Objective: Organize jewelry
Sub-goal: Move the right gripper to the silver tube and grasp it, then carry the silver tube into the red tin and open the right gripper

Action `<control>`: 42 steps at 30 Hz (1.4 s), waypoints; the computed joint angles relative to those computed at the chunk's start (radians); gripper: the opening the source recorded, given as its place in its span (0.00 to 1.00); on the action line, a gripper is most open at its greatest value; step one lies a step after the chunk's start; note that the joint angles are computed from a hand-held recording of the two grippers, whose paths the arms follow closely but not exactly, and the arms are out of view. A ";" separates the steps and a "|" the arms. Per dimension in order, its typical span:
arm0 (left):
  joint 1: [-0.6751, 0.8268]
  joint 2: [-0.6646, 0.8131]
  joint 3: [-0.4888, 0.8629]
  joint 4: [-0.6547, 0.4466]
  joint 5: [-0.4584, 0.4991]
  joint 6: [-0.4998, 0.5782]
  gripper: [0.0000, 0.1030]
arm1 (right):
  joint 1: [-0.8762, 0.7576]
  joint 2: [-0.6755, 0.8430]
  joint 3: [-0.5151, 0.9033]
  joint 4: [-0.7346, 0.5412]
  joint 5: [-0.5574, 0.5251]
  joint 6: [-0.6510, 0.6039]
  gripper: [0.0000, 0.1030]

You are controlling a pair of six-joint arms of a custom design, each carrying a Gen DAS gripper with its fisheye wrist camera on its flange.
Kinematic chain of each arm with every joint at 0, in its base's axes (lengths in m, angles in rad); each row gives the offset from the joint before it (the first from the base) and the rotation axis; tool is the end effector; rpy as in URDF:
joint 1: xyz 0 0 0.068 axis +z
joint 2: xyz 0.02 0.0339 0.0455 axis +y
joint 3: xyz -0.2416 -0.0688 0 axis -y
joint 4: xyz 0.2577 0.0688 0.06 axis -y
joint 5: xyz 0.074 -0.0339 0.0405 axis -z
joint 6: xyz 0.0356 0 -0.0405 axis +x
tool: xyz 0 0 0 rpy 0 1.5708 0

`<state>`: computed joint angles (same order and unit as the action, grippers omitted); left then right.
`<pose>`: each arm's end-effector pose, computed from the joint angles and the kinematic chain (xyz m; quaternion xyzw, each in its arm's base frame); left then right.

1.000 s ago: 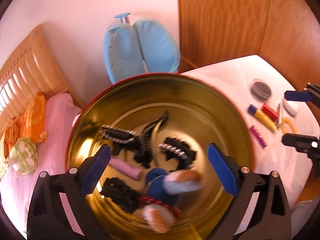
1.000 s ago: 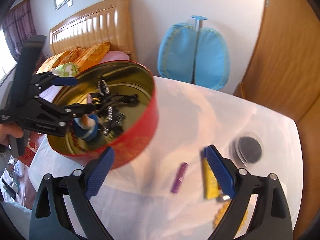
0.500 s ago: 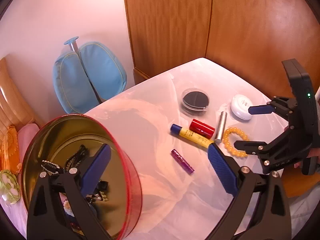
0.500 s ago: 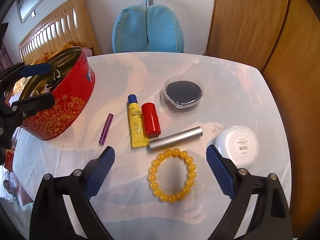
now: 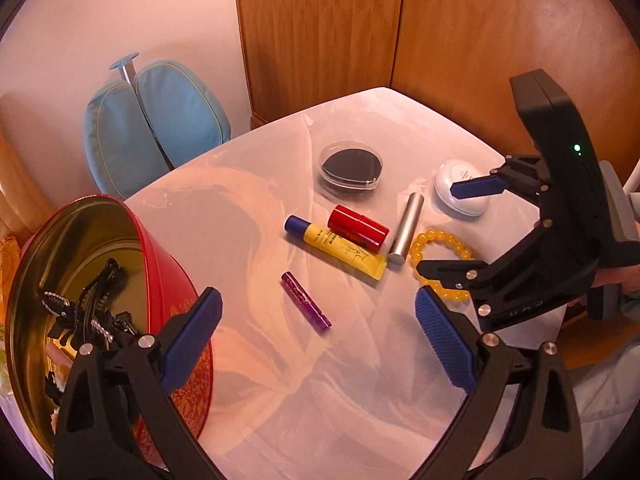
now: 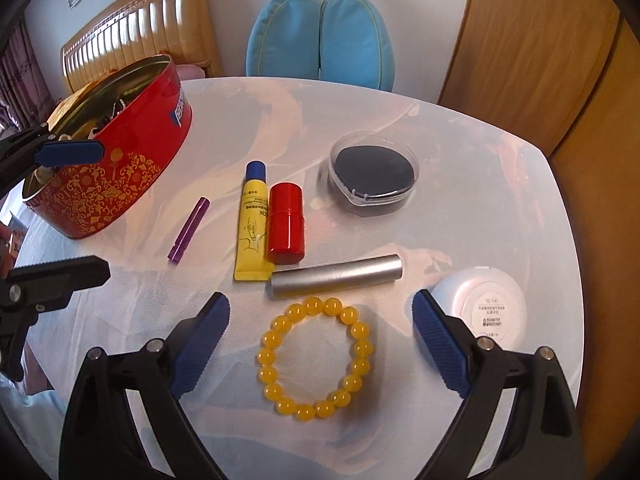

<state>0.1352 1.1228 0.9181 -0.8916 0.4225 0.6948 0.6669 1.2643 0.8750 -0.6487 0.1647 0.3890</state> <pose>0.2284 0.0163 0.2429 0.3098 0.8998 -0.0939 0.2925 0.2108 0.1585 0.2076 -0.1117 0.9552 0.0636 0.2666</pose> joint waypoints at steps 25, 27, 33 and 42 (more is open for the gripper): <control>-0.017 0.002 -0.019 0.017 -0.020 -0.030 0.92 | -0.090 0.069 0.009 0.066 -0.118 -0.133 0.24; -0.006 0.009 -0.008 0.005 0.001 -0.015 0.92 | -0.084 0.040 -0.001 0.055 -0.103 -0.112 0.22; 0.026 0.015 0.020 -0.027 0.047 0.030 0.92 | -0.038 -0.070 0.011 -0.012 -0.057 -0.028 0.19; 0.127 0.030 0.078 -0.107 0.115 0.134 0.92 | 0.064 -0.105 0.114 -0.088 0.041 0.040 0.18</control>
